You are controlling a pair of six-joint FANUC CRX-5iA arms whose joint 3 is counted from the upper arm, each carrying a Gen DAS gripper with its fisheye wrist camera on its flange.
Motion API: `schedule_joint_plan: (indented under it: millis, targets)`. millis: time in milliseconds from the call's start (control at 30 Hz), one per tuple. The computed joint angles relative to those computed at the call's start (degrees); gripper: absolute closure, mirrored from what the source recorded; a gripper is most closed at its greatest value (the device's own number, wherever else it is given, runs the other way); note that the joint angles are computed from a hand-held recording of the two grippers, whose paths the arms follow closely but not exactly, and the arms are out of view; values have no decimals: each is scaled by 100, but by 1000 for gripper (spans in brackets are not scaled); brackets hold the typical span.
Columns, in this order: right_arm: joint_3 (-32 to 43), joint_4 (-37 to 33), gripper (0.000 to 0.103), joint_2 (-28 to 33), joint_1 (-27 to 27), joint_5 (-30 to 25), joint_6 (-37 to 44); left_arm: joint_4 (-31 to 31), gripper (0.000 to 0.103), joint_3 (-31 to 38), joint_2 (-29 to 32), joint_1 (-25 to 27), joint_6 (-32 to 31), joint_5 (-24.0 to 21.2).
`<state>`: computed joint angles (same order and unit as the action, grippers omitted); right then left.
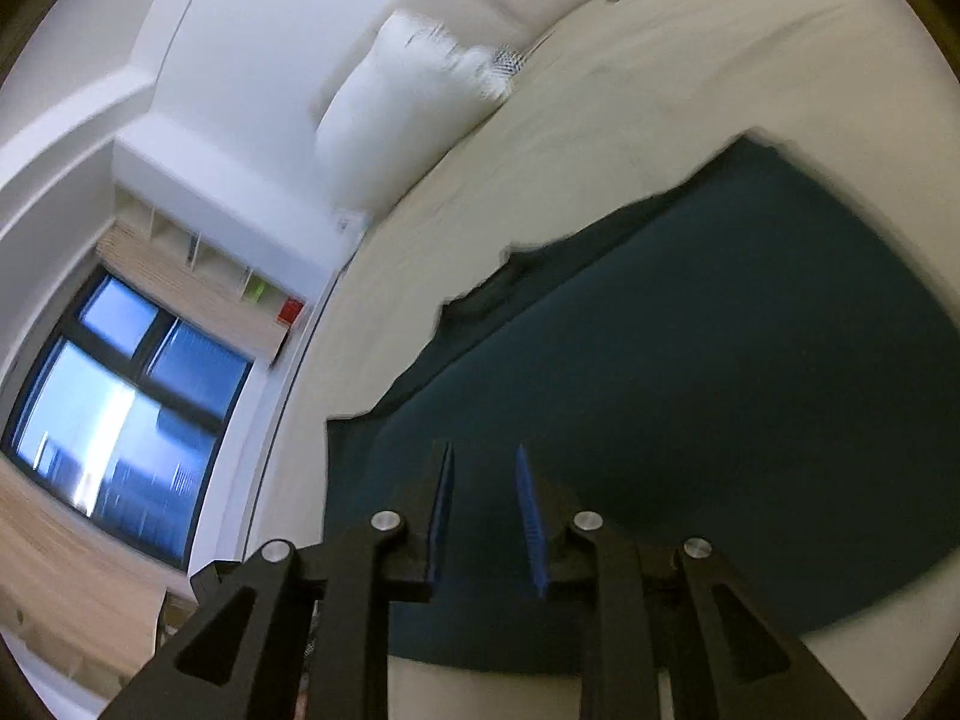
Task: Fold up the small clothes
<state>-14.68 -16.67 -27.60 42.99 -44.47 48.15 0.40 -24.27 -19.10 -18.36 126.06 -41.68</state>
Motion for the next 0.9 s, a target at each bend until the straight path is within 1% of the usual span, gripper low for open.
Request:
schedule_joint_plan:
  millis: [67,133,167,200,233,267,300,333,367,433,467,500,533,633,700,733,767,800,833,867,900]
  targets:
    - [284,-538,78,340,-128,-123,502,-90,95,56,22,-48,73,-50]
    - [554,-770,78,763,-170,-229,751,-293,95,180,86,-146,215,-155]
    - [625,-944,78,871,-237,-310,939,-380,95,227,104,-185,267,-202]
    - [583,-905,78,921,-196,-314,949,-419,95,247,118,-209,300,-215]
    - [482,-754,82,912,-91,-253,824,-419,95,251,126,-209,300,-216]
    - [484,-855,86,961,-186,-236,927,-423,95,264,139,-221,311,-224]
    - [483,-1056,99,1005,-386,-231,1051,-420,95,269,145,-220,307,-226]
    - [472,-1153,103,1031,-537,-208,1046,-446,95,281,151,-241,335,-235]
    - [365,-1255,103,956,-757,-95,1007,-486,95,301,154,-270,371,-257]
    - [133,-1227,103,726,-1154,66,937,-487,95,308,161,-266,360,-260]
    - [79,-1369,103,674,-1349,115,1032,-490,95,307,159,-268,363,-259]
    - [12,-1673,103,589,-1705,133,1205,-496,95,312,162,-270,365,-263]
    - [-51,-1676,103,508,-1895,127,1159,-514,95,326,171,-281,379,-270]
    - [-378,-862,103,203,-2087,288,396,-529,95,308,131,-280,374,-298]
    - [-652,46,103,-80,-2021,330,-433,-551,95,320,134,-292,390,-313]
    - [-807,623,99,-230,-1906,295,-970,-552,95,310,122,-289,389,-318]
    - [-898,900,96,-344,-1866,247,-1264,-580,95,329,128,-305,411,-343]
    - [-964,917,92,-502,-1908,205,-1387,-596,95,350,144,-310,414,-358]
    - [-966,794,86,-600,-1948,157,-1323,-641,95,388,158,-335,446,-399]
    - [-946,682,85,-718,-1978,51,-1213,-680,95,443,188,-358,473,-437]
    - [-964,617,83,-852,-1850,40,-1120,-686,95,481,199,-357,465,-483]
